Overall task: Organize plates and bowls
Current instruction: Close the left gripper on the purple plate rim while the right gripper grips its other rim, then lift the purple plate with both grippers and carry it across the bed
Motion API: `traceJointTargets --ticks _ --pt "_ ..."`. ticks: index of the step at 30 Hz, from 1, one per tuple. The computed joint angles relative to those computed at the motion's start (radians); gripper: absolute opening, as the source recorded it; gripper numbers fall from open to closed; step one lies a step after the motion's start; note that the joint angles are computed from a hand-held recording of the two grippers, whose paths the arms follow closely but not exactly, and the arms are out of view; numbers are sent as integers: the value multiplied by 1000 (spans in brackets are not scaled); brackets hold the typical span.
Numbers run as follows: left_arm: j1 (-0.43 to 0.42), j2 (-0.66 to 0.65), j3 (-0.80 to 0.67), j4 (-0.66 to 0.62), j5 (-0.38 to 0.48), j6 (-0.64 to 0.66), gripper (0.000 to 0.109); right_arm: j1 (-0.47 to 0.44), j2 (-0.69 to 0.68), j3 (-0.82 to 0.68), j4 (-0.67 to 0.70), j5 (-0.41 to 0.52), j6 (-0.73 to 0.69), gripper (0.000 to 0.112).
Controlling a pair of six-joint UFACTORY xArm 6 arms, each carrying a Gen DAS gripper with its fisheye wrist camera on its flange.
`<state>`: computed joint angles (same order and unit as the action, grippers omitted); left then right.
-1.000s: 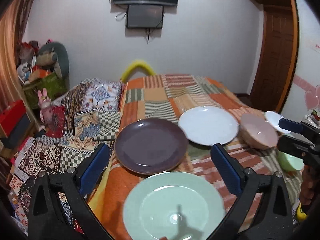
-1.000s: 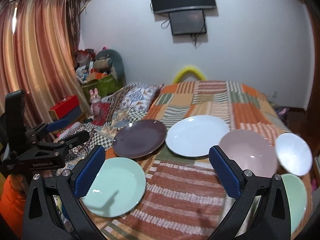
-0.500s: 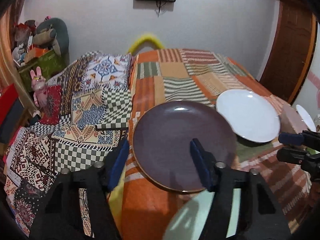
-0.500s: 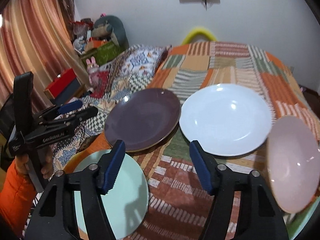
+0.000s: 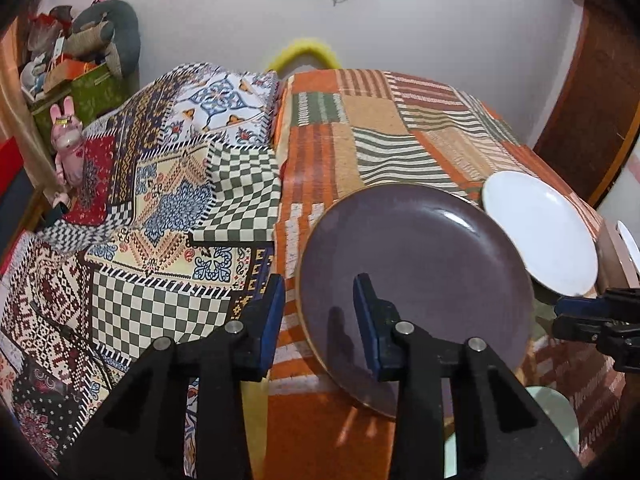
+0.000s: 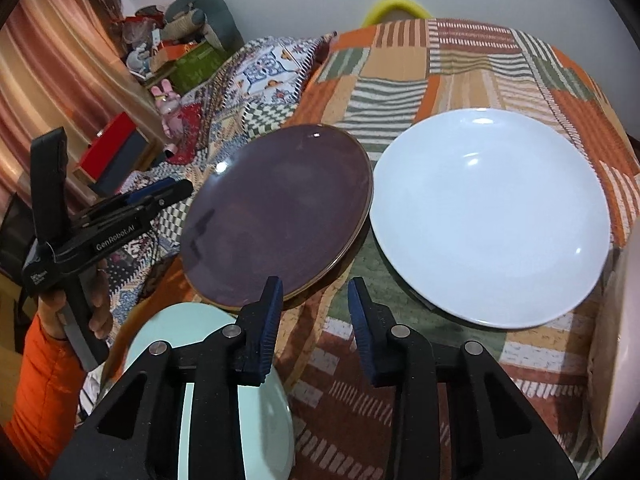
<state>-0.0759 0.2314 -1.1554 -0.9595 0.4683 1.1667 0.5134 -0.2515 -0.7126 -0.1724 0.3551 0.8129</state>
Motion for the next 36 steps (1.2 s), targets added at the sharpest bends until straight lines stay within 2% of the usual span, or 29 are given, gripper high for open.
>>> traceJointTargets --ticks 5,9,11,21,23,26,36 --pt "23 68 -68 28 58 -63 29 -11 41 -30 49 13 -36 22" --pt "26 97 -97 45 89 -85 19 -17 67 -41 113 7 -77 18" --pt "26 107 -107 49 101 -93 13 -17 77 -48 98 16 -54 18" --pt "40 145 -159 72 161 -126 13 -24 85 -63 132 39 -85 18" --pt "40 154 -173 94 180 -145 16 -22 86 -61 169 34 -112 20" --pt "31 157 -173 101 161 -142 18 -20 93 -58 265 19 -161 21" --pt "26 149 -148 42 122 -28 21 -29 149 -103 225 29 -109 24"
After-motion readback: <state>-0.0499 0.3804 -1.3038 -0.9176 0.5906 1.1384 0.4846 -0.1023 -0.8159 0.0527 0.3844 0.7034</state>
